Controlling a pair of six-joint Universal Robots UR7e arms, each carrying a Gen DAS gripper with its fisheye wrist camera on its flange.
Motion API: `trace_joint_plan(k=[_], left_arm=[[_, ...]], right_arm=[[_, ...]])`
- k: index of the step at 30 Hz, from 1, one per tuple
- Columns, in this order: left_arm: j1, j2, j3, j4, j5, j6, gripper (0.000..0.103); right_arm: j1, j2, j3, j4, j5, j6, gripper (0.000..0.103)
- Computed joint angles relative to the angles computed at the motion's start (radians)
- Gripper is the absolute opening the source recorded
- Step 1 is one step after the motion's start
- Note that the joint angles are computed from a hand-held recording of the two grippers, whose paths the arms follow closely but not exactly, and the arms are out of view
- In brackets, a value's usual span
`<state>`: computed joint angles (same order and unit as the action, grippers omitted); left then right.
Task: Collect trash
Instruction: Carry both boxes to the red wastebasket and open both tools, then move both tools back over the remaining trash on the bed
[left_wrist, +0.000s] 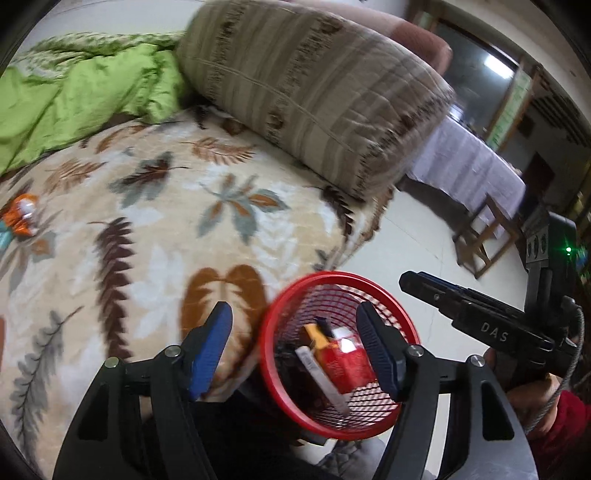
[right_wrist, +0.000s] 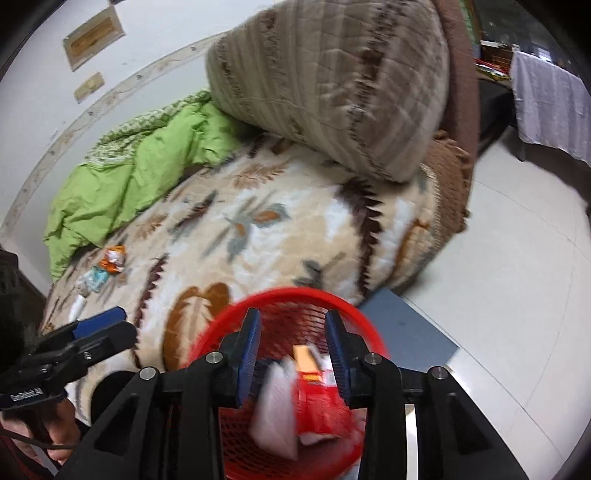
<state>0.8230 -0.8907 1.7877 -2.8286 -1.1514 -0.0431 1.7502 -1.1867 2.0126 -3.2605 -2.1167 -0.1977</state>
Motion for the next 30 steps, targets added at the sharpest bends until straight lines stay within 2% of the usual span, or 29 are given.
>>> trace_joint_plan(k=[8,15,21,30], left_arm=[[0.016,-0.109,0.079,-0.086,0.171,0.010,0.069],[0.054,-0.199,0.131,-0.151,0.308,0.013,0.069],[0.112,-0.264,0.143,-0.183,0.366,-0.027,0.069],[0.206,-0.307,0.120,-0.181,0.430,-0.058,0.069]], right_arm=[[0.055,0.125,-0.120,0.054,0.088,-0.038,0.042],[0.107,0.266,-0.257,0.154,0.156,-0.079,0.042],[0.146,0.393,-0.389,0.211,0.187,-0.112,0.042],[0.178,0.596,-0.618,0.318,0.173,-0.081,0.044]])
